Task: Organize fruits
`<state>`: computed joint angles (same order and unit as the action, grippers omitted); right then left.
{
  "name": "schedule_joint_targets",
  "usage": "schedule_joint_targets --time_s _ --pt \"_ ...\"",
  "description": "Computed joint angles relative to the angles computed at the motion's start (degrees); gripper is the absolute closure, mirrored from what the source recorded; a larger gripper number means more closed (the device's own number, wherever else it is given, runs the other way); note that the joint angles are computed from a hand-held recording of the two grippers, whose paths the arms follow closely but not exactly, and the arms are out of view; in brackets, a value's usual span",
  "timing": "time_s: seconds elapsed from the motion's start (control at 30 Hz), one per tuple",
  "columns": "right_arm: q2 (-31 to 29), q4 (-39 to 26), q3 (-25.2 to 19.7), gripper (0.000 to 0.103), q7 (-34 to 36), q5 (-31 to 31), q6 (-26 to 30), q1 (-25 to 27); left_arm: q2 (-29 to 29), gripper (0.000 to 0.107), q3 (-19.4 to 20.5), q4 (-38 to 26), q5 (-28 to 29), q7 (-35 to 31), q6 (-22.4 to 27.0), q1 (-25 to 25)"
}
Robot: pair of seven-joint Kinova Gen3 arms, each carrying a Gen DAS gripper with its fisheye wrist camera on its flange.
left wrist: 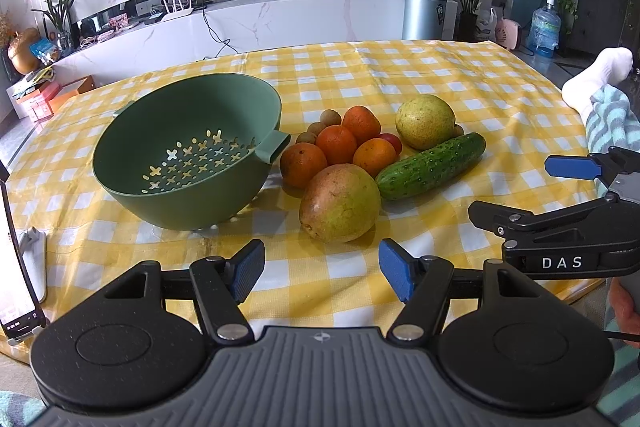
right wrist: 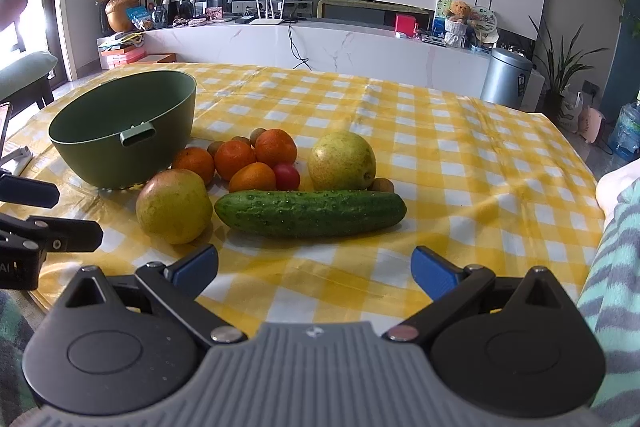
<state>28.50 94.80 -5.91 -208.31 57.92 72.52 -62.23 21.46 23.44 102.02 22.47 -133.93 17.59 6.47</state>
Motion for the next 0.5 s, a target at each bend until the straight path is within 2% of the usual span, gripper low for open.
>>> schedule_joint_targets --time_s 0.5 --pt "-0.2 0.4 -0.1 0.004 -0.3 -0.1 -0.2 0.0 0.0 0.031 0.0 0.0 0.3 -0.5 0.1 -0.1"
